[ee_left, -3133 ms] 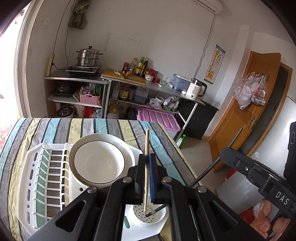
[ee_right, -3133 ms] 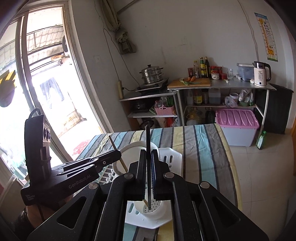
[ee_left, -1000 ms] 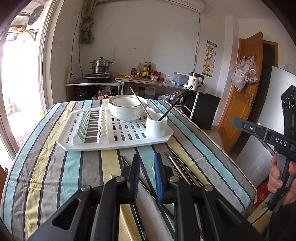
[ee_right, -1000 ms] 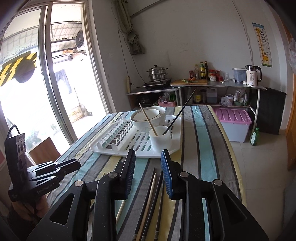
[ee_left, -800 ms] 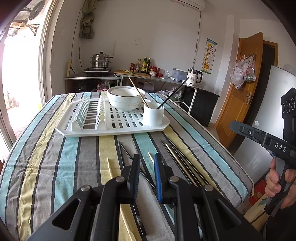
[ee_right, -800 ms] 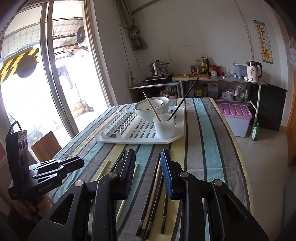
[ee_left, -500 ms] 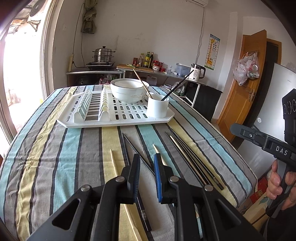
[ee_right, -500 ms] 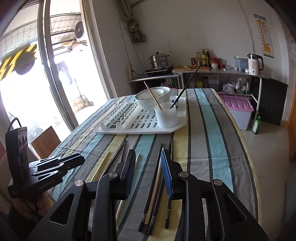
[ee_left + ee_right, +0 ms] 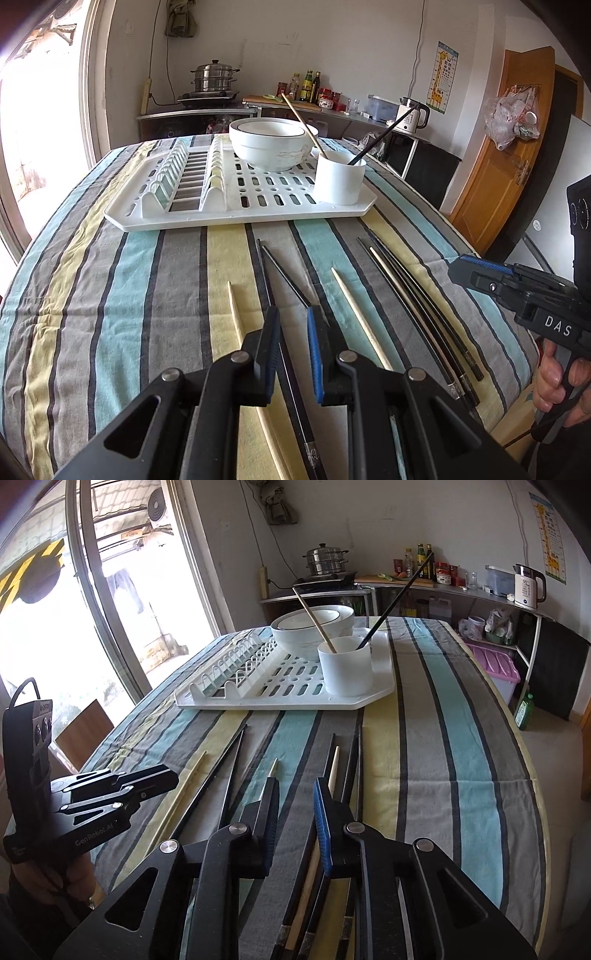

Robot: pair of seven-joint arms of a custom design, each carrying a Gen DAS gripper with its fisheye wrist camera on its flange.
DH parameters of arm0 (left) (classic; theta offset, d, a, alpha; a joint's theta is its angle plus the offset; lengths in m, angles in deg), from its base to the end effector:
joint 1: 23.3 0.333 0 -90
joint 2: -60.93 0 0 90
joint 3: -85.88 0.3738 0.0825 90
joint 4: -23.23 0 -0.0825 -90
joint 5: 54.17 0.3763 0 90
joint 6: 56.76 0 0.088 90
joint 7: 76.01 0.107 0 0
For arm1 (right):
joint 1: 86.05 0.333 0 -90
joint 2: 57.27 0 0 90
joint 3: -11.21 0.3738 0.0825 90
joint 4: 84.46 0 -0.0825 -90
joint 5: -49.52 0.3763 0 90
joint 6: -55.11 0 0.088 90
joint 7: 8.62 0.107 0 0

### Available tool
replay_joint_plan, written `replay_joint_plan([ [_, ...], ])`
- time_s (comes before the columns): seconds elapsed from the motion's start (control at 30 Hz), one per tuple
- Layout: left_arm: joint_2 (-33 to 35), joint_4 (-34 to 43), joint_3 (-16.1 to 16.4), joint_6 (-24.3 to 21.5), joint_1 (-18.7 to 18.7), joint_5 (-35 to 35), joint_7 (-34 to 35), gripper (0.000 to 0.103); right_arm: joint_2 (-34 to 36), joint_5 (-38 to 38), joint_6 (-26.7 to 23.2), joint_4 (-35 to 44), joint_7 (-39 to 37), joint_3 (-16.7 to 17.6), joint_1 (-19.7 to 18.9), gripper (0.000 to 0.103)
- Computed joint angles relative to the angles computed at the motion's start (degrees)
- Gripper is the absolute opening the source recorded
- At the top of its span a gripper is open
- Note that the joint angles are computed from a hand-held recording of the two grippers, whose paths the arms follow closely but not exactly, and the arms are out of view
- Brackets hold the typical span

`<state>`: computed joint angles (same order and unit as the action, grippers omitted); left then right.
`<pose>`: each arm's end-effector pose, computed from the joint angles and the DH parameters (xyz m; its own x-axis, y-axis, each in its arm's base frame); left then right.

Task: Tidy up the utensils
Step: 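Grasp a black chopstick with left tool while right tool grasps another black chopstick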

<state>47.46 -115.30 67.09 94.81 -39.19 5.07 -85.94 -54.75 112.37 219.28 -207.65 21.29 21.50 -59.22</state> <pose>0.3689 -0.2927 0.4922 0.2240 -0.9620 0.1560 -0.6435 -0.2662 -0.7176 0.4854 0.3037 0.4966 0.7079 -0.6783 -0.1968 -0.5709 -0.3855 -0.7249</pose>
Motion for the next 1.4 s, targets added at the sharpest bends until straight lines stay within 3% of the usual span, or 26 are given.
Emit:
replay_joint_plan([
  [0.4, 3.5, 0.9, 2.1, 2.2, 0.7, -4.2, 4.0, 0.016, 6.7, -17.1, -1.1, 4.5, 13.8, -0.4, 0.7, 0.016],
  [0.8, 4.8, 1.0, 2.8, 3.5, 1.4, -6.3, 6.6, 0.016, 9.4, -25.4, -1.7, 6.5, 21.2, -0.7, 0.5, 0.016],
  [0.9, 5.3, 1.5, 3.0, 3.3, 1.3, -7.4, 8.1, 0.016, 10.1, -30.3, -1.9, 7.1, 25.7, -2.3, 1.9, 0.016],
  [1.2, 7.1, 3.6, 3.4, 0.7, 0.8, -11.3, 13.2, 0.016, 11.0, -41.8, -1.8, 8.1, 35.4, -4.8, 4.3, 0.016],
  [1.4, 8.9, 6.6, 3.0, -4.5, -0.2, -12.5, 17.5, 0.016, 11.3, -49.4, -2.1, 8.5, 40.5, -6.2, 5.8, 0.011],
])
